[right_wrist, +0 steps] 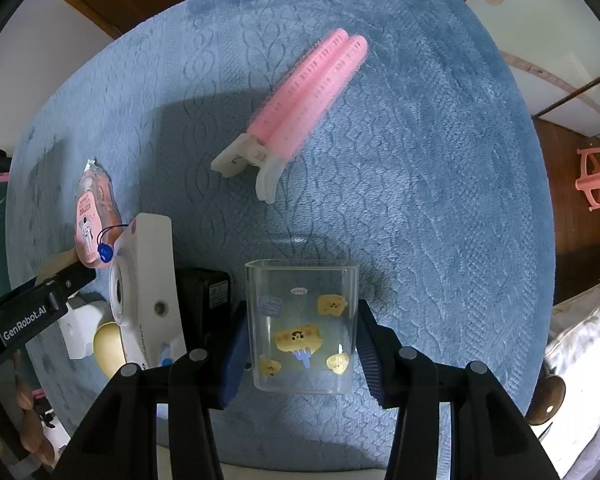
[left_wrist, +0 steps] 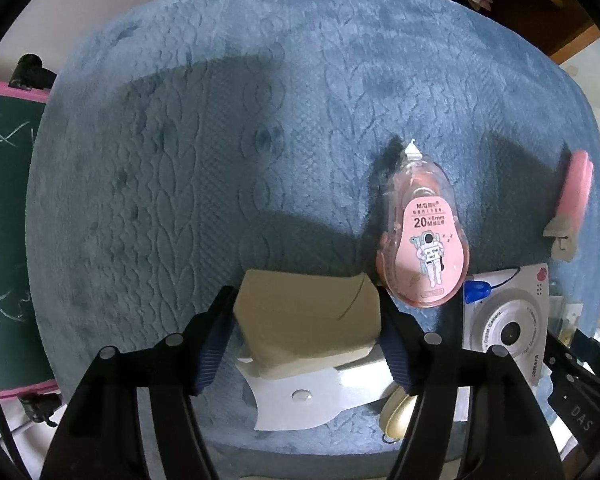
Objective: Organize rigid objects
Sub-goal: 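Grasp the beige sponge with the left gripper while the right grasps the small clear box, then carry the sponge and clear box into the white tray and open both grippers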
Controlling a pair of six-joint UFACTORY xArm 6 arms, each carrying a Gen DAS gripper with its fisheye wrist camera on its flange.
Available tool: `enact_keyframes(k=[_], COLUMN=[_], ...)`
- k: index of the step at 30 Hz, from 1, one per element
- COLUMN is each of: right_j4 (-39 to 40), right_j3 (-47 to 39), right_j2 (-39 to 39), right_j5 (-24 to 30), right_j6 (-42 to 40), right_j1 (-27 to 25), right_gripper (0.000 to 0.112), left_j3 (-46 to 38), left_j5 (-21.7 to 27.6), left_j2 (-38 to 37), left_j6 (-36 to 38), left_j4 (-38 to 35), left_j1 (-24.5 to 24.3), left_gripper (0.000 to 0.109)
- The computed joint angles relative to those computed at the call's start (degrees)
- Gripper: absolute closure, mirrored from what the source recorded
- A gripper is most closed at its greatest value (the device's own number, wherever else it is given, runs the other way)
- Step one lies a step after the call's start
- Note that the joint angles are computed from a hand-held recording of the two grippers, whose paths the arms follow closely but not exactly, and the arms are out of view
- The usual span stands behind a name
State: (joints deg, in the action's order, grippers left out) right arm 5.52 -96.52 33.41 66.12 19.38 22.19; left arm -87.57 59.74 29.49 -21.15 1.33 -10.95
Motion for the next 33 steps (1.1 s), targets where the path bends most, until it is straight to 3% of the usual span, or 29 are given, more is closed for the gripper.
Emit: enact_keyframes(k=[13, 19, 33], right_j4=[0.6, 0.6, 2.4], right_j3=[1.0, 3.2, 16.2], right_j2=[-0.5, -3.8, -26.1], right_j5=[-2.2, -4.0, -8.8], right_j6=[0.0, 0.3, -1.0], right_j1=[0.0, 0.1, 2.0], right_gripper=[0.063, 0.063, 0.063], left_j3=[9.0, 10.5, 23.8], left_j5=[-8.8, -9.9, -9.2], left_j2=[-7.5, -12.1, -40.2], left_j6=[-0.3, -0.3, 2.8], left_j4=[3.0, 3.4, 4.6], left_j1=[0.2, -0.2, -5.0], left_gripper=[0.043, 0.043, 0.043])
